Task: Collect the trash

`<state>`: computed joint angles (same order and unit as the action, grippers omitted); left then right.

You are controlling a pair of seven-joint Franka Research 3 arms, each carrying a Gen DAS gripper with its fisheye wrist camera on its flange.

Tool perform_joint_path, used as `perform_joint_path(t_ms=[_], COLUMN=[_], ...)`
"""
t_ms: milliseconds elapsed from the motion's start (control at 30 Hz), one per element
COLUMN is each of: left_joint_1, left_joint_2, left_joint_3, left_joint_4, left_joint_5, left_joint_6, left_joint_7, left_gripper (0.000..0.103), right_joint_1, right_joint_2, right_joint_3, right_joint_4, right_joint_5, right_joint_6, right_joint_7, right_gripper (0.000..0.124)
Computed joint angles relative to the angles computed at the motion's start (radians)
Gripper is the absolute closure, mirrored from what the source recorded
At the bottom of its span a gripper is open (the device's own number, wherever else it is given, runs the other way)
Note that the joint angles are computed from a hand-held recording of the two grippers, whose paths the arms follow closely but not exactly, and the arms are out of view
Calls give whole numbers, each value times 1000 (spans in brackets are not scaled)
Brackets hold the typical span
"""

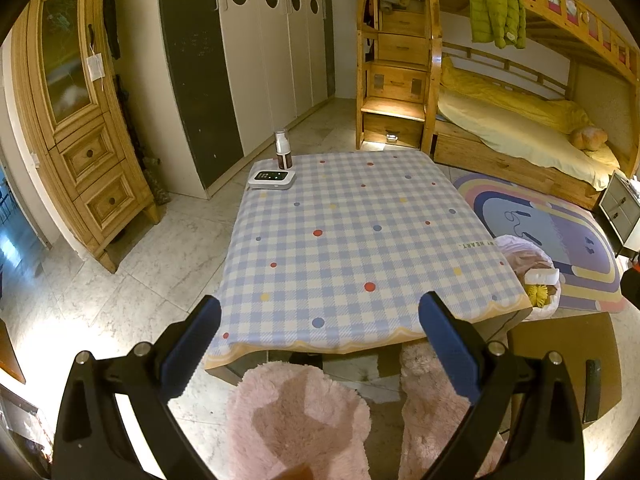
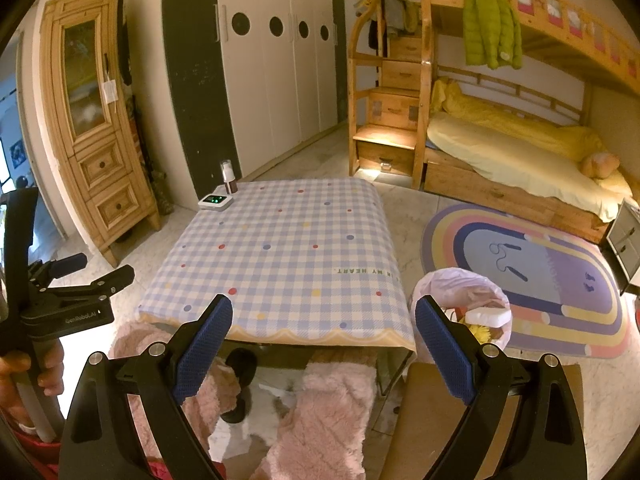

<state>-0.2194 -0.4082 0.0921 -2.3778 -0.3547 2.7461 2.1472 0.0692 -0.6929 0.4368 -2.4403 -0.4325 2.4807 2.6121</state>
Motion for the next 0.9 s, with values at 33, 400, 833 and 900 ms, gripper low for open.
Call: perform_joint_path(t_ms=[33, 400, 833, 900], left_joint_1=[2, 9, 7, 6], left_joint_2=[0, 9, -3, -2], left_joint_3=[-1, -4, -4, -3], left_joint_4=[0, 4, -9, -10], left_joint_5=[2, 4, 14, 14], left_joint_6=[3, 6, 4, 4], left_joint_7=[-1, -3, -15, -14], left_gripper=[7, 7, 7, 7], right_joint_1=[1, 3, 6, 4], right_joint_2=[-2, 0, -2, -1], right_joint_3=[-1, -2, -6, -3], right_joint_4=[0, 1, 0, 0], right_joint_5=[1, -2, -1, -1], right_joint_6=[-1, -2, -3, -2], right_joint_7=[0, 2, 0, 2], right_gripper=[32, 32, 32, 32])
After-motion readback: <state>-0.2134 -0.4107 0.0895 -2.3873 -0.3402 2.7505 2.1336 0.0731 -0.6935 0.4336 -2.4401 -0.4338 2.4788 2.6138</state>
